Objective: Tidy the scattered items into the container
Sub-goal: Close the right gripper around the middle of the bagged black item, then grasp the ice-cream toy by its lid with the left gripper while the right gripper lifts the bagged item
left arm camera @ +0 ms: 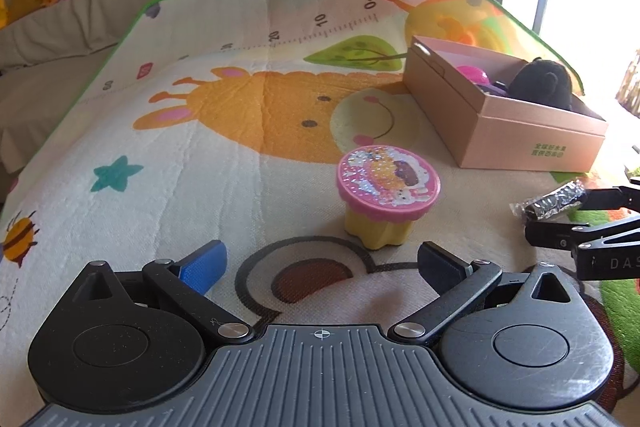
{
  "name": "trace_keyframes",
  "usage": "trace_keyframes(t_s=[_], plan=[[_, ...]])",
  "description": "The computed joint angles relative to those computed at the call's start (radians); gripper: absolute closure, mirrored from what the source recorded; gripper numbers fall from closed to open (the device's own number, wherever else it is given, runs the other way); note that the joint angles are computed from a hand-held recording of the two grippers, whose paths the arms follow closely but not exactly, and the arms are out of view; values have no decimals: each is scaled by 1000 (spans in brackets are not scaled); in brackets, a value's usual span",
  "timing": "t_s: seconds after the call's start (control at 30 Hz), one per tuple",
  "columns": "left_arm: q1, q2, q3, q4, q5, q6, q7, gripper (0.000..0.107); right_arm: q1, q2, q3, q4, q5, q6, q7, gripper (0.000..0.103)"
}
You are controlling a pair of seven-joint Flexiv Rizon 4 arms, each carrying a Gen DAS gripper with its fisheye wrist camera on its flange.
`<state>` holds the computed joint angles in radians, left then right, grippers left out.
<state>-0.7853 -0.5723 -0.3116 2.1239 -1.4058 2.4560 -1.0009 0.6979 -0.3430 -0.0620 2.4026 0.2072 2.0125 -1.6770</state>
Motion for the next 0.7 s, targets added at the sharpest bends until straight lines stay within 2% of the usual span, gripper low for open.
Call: trace_keyframes(t_s=[0.07, 0.17, 0.33, 0.4, 0.43, 0.53, 0.7], plan=[[4, -14, 11, -19, 53, -5, 21, 4, 1, 16, -1, 32, 12, 19, -12, 23], [7, -51, 22, -83, 57, 3, 86, 4, -25, 49, 25, 73, 20, 20, -9, 23], [20, -85, 28, -128, 86, 10, 101, 5, -9, 81, 20, 125, 74, 44, -44, 23], [18, -94, 26, -137, 83, 18, 118, 22, -25, 87, 35, 135, 81, 52, -51, 23], [19, -98, 23, -143, 74, 18, 134, 39, -40, 88, 47, 139, 76, 56, -49, 23], [19, -109, 16, -155, 56, 35, 158, 46, -71, 88, 73, 144, 64, 63, -49, 23], [6, -83, -4, -137, 45, 61, 162, 46, -76, 104, 85, 158, 71, 70, -69, 24]])
